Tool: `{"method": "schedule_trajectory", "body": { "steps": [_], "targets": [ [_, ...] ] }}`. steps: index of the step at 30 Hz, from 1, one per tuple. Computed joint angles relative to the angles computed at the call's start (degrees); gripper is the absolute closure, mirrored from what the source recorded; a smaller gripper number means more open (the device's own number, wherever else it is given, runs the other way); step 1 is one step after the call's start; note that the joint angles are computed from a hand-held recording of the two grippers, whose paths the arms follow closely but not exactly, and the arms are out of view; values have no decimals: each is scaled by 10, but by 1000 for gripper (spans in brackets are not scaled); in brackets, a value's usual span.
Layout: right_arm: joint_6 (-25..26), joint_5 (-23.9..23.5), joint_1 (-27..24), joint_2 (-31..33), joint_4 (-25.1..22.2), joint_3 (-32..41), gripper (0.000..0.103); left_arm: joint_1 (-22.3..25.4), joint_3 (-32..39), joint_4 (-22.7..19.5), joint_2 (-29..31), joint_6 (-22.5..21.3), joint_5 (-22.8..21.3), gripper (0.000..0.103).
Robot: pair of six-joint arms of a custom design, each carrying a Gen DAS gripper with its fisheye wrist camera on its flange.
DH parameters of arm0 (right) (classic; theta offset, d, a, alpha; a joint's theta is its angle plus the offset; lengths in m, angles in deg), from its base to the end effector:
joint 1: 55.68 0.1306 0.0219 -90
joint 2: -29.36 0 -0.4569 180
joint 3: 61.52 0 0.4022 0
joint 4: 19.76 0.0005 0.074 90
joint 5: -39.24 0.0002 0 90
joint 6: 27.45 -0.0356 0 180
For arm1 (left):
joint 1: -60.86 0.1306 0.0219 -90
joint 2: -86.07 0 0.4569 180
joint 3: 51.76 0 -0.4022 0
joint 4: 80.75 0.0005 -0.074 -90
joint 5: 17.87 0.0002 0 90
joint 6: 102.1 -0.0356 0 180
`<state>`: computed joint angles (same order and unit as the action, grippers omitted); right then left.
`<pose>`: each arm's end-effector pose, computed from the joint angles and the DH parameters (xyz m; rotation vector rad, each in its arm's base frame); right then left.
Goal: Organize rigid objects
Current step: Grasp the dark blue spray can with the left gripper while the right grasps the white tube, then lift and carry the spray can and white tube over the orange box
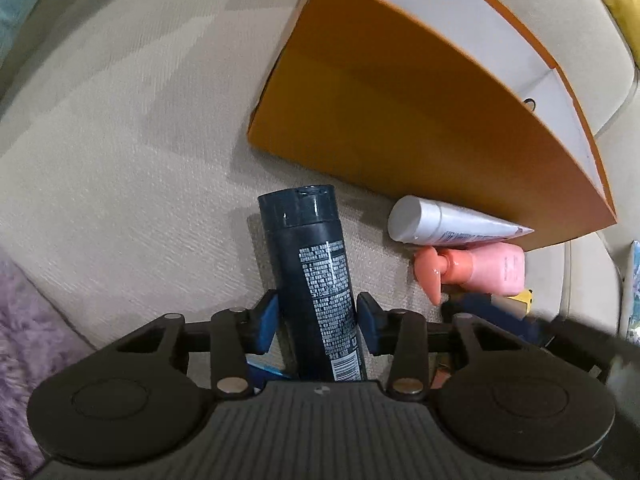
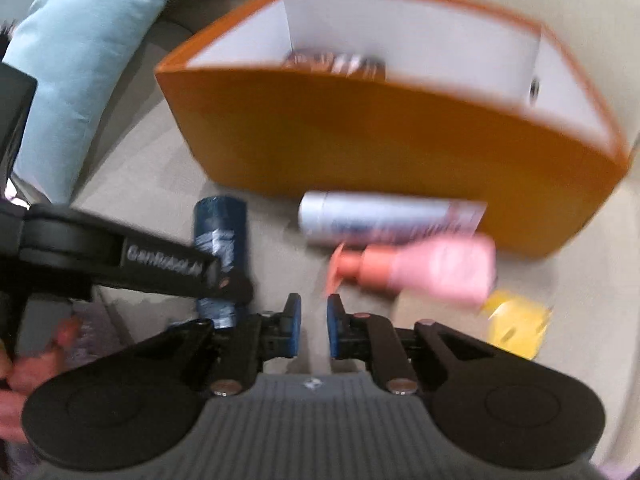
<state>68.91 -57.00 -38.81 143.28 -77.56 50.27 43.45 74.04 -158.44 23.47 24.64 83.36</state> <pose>0.6342 0.1958 0.4385 -0.5654 2.5600 0.2068 0.6355 -0.2071 0.4930 -0.4307 2.8361 -0.4896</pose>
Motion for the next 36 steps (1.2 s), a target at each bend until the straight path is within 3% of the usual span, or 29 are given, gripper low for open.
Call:
{"method": "schedule_trajectory", "body": {
  "steps": [2, 6, 10, 14, 16, 18, 27, 32, 36],
  "targets": [
    [51, 21, 1, 4, 10, 10, 74, 0, 15, -15, 5, -7, 3, 57],
    [181, 51, 6, 26, 14, 42, 73, 0, 46, -32, 20, -30, -1, 57],
    [318, 67, 12, 50, -8, 77, 71, 1, 46, -33, 22, -35, 1, 58],
    [424, 74, 11, 79, -74, 126, 69, 3, 45, -32, 24, -37, 9, 58],
    [448, 65, 8, 91, -107, 150, 68, 5, 41, -32, 24, -36, 16, 58],
    [467, 61, 7, 102, -149, 181, 76, 6, 38, -33, 24, -38, 21, 58],
    [584, 70, 20, 129, -177, 209, 73, 8, 41, -36, 32, -30, 36, 57],
    [612, 88, 28, 113, -141, 174, 75, 9, 35, -30, 31, -35, 36, 58],
    [612, 91, 26, 58, -66, 91, 80, 7, 12, -5, 11, -42, 30, 60]
  ]
}}
